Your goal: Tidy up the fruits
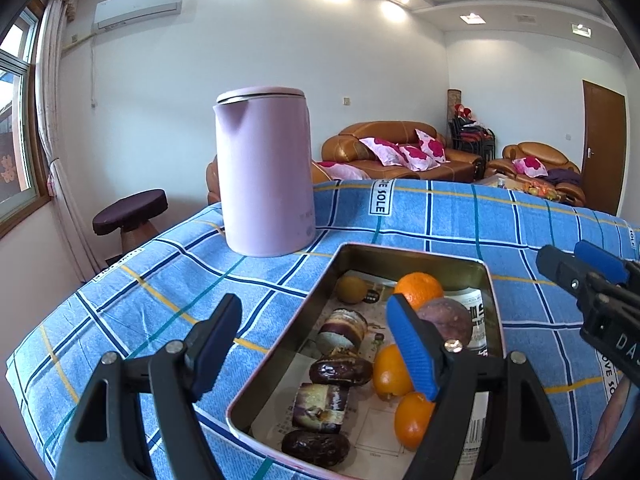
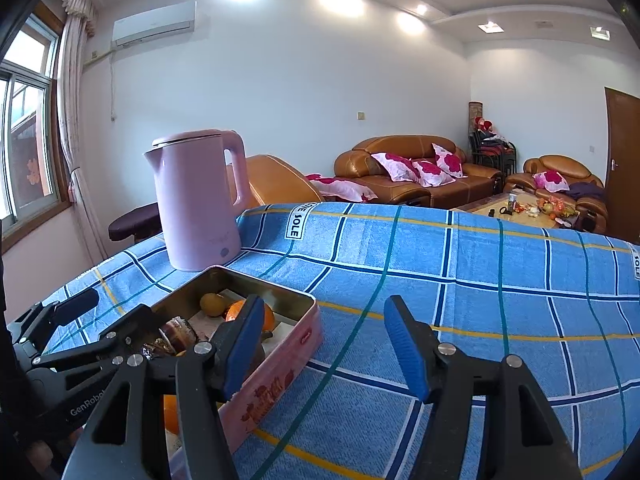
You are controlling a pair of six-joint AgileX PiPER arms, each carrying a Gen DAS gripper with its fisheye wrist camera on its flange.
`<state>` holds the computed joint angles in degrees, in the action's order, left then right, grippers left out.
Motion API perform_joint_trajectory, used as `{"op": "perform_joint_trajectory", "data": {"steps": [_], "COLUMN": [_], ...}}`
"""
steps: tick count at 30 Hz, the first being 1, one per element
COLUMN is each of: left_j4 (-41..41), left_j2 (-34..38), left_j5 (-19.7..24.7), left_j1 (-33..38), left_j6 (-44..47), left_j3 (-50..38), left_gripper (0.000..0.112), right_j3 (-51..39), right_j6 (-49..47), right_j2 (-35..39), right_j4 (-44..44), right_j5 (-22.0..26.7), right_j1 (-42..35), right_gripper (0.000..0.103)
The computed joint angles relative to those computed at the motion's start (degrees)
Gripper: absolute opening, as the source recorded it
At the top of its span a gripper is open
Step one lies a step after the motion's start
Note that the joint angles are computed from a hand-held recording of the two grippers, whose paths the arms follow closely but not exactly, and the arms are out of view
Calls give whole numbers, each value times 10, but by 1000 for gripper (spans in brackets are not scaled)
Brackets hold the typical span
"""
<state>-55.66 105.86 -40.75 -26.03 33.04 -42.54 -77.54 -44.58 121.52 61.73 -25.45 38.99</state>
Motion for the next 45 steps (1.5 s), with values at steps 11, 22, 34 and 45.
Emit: {"op": "perform_joint_trajectory", "data": {"steps": [11,22,34,45], "left_j4": [-8,-16,-26,-26], "left_j2": [3,5,11,12], "left_j5": [-12,-13,-24,-33], "left_j1": [-5,-8,-11,-16], "left_j6": [-1,4,13,13], "left_j3": [-1,-4,-8,-6], "left_gripper": [79,80,99,102], "right_j3": [10,8,10,15], "right_j6": [19,22,27,40], "right_j2": [-3,-3,-5,-7], "right_j4": [-21,-22,-26,-32], "right_j5": [-10,-9,-10,-18], "right_j1": [1,1,0,-1], "right_gripper": [64,64,64,64]}}
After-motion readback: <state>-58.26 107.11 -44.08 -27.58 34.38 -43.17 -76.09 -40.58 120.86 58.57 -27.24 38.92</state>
